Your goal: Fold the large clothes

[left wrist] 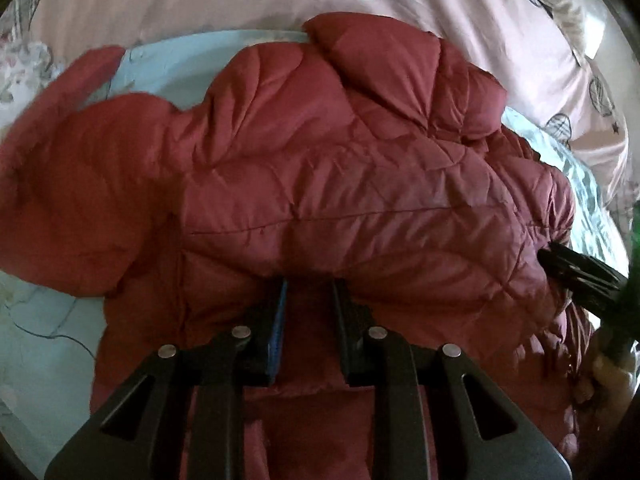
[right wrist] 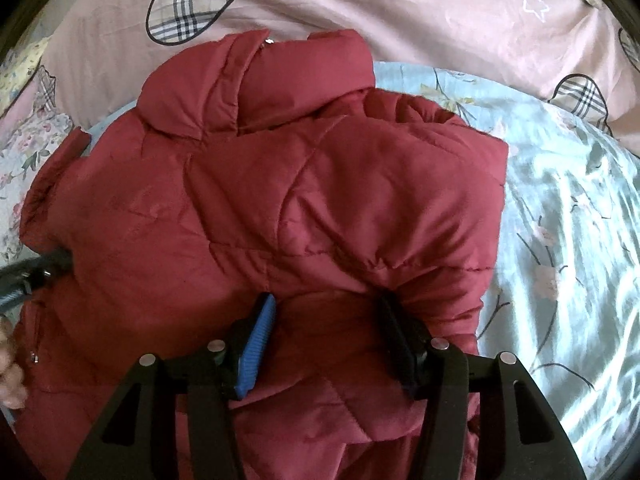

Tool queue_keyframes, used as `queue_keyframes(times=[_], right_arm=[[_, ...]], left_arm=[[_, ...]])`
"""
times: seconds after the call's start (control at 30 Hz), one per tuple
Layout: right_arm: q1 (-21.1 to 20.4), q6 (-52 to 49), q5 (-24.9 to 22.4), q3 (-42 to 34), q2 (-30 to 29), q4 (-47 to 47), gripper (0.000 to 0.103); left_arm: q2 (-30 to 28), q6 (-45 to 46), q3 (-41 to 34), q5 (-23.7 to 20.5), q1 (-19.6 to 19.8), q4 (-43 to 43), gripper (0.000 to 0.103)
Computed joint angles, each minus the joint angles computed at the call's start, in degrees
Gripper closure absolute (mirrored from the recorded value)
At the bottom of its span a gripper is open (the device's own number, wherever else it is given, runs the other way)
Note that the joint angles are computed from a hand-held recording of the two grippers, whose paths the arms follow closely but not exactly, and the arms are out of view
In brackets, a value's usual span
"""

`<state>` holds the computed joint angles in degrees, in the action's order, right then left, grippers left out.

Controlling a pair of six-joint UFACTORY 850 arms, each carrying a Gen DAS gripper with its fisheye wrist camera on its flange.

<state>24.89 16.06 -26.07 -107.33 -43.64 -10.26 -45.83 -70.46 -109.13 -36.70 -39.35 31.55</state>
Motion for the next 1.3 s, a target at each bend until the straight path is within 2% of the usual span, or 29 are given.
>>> queue_keyframes(times=[0.1,0.17,0.27,0.4,0.63,0.83,0.93,1.0,1.1,1.3], right_arm=[[0.0,1.6,4.1,3.8,3.2,-0.8,0.047],[0.1,6.4,2.2,2.6,2.4,-5.7,0.047],[-0.9,2.0,-1.4,-0.5,-0.7,-0.4,0.047],[-0.7,3.7,-1.3,-1.0,-1.3,-3.2,0.046],[-0.9,2.4,-0.9,-0.4,-0.4,-1.5,0.046],[-1.4,-3.8,1.6,5.0,4.3,9.1,0.044],[-1.2,-8.4,3.3,8.4,7.2,14.4,0.044],[-1.2,-11.5,3.9,10.0,8.5,17.3,0.043],[-0.6,-16.1,3.5,11.9,10.4,22.1,0.042],[0.1,-24.6,3.2,15.8,13.4,30.8,0.041]], left_arm=[[-0.1,1.3,-0.6,-0.6,0.0,-0.4,0.083],[-0.6,1.4,-1.0,-0.8,0.0,-0.5,0.083],[-0.6,1.7,-0.7,0.0,0.3,-1.3,0.083],[0.1,0.5,1.5,2.2,0.6,-0.7,0.083],[1.8,0.8,2.5,1.3,0.3,0.1,0.083],[6.4,-2.0,8.0,1.4,0.6,2.0,0.081],[8.5,-4.6,10.6,0.9,0.7,4.0,0.076],[9.5,-6.6,11.6,-0.4,0.7,5.7,0.066],[10.6,-8.6,12.9,-1.1,0.9,7.5,0.065],[12.1,-10.8,14.0,-6.1,1.4,11.1,0.062]])
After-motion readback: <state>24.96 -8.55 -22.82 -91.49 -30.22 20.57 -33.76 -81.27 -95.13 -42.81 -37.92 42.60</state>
